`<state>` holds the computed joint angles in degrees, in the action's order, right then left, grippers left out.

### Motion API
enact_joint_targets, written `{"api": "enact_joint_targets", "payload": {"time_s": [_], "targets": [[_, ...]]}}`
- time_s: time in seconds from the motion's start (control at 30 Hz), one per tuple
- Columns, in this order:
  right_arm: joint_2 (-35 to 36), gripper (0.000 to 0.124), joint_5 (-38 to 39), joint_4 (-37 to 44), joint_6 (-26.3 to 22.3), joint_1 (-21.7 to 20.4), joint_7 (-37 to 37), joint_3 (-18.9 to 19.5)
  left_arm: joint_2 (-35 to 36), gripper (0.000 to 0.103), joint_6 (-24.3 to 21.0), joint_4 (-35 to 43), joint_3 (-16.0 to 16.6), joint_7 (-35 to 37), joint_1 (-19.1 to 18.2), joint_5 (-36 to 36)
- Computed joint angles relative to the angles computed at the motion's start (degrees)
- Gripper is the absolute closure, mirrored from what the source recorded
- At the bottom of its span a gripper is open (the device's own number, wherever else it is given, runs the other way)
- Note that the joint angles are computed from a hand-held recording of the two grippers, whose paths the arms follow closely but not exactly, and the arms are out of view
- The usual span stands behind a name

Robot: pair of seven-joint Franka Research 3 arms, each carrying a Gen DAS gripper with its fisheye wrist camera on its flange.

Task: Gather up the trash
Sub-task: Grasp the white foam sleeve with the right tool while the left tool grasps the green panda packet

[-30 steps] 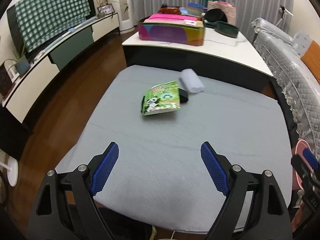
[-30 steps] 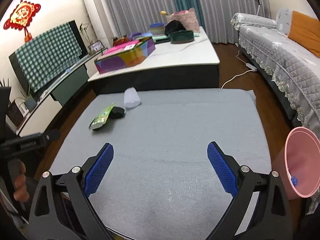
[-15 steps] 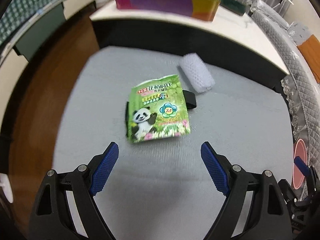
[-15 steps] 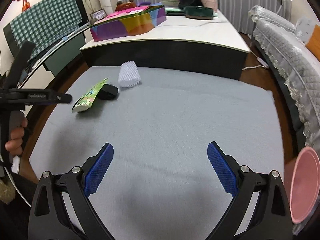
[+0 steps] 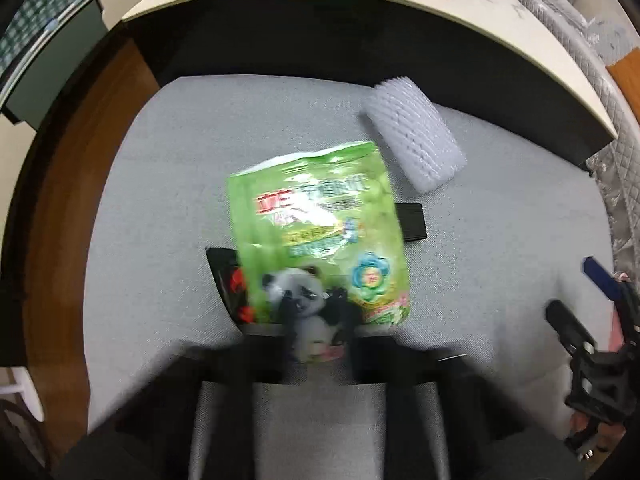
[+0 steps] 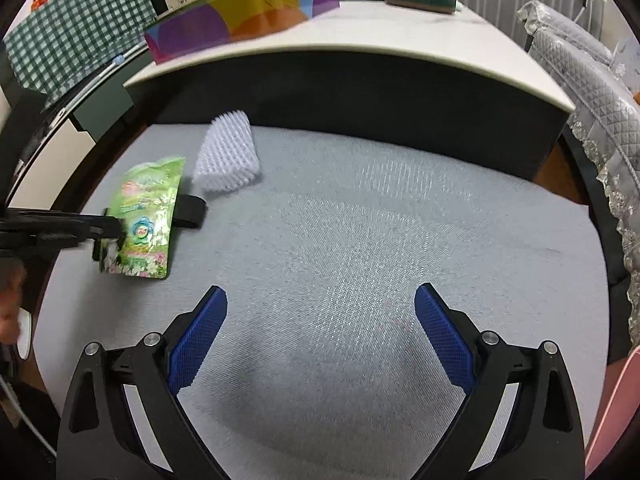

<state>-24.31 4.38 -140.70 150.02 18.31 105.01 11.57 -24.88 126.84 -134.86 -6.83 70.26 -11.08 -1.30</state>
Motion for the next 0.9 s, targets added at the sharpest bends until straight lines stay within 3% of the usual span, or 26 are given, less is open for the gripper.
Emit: {"api": "enact_joint_targets", "payload": {"time_s": [0.27,0.43,0.47,0.5,0.57,0.8,0.87,0.9], "targets": [[5.03,0.031,-0.49,3.98,2.33,0.84,-2.08,-0.31,-6.72,0.103,-0.66,-3.66,1.52,-1.58,0.72,-0.54],[6.35,0.031,1.15,5.06,2.83,2.1,-1.91,-0.46,-8.66,0.101,-0.87,-5.47,5.01,2.33,-0.92,-4.76],[6.38,0.031,1.34,5.12,2.61,2.29,-2.11,-0.56,-7.71,0.092,-1.85,-4.9,5.73,3.7,-1.41,-6.36],[6.35,0.031,1.69,5.08,2.34,2.58,-2.4,-0.66,-7.39,0.07,-2.62,-5.02,5.98,4.69,-1.63,-7.65],[6.22,0.031,2.15,4.85,2.18,2.89,-2.69,-0.73,-8.09,0.05,-1.51,-6.62,4.79,4.58,-1.18,-8.32],[5.47,0.031,2.48,3.81,1.99,2.99,-2.56,-0.61,-9.65,0.033,1.83,-9.04,3.65,3.4,-1.96,-10.13],[5.36,0.031,2.49,3.67,2.04,2.87,-2.53,-0.67,-9.65,0.033,3.1,-9.54,2.97,2.65,-1.78,-9.47],[5.33,0.031,2.41,3.63,1.98,2.69,-2.32,-0.67,-9.87,0.049,3.65,-9.73,2.56,1.99,-1.7,-9.02]]}}
